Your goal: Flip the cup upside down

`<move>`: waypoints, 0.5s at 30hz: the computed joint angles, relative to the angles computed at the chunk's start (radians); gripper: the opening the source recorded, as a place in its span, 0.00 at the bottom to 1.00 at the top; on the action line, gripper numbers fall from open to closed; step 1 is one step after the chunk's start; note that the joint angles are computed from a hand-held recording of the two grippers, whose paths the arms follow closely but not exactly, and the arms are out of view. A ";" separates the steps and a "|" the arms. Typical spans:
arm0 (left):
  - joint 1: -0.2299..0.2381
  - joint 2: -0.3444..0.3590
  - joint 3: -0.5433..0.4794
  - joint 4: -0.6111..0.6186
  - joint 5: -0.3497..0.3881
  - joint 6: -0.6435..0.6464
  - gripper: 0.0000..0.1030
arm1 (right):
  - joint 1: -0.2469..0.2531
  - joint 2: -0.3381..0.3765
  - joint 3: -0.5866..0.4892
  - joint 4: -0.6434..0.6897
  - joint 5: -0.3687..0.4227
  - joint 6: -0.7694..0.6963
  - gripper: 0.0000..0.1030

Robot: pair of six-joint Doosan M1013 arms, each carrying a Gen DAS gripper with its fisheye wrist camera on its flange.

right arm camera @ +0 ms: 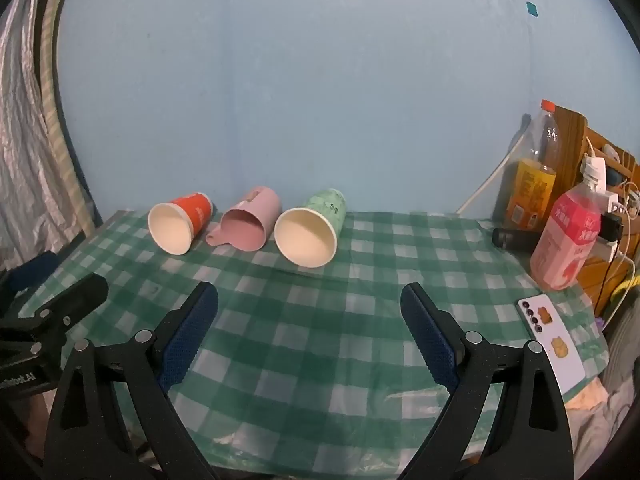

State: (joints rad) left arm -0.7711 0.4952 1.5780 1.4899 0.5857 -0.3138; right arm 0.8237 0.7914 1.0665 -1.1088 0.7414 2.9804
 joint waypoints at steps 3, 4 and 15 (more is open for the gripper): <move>0.001 0.000 -0.004 -0.009 0.000 0.010 0.99 | 0.000 0.001 -0.003 0.003 0.004 -0.004 0.89; 0.001 0.000 -0.004 -0.010 -0.001 0.012 0.99 | 0.000 0.000 -0.001 0.002 0.000 -0.001 0.89; 0.003 -0.003 -0.003 -0.020 -0.006 0.023 0.99 | 0.001 0.002 -0.007 0.014 0.004 -0.014 0.89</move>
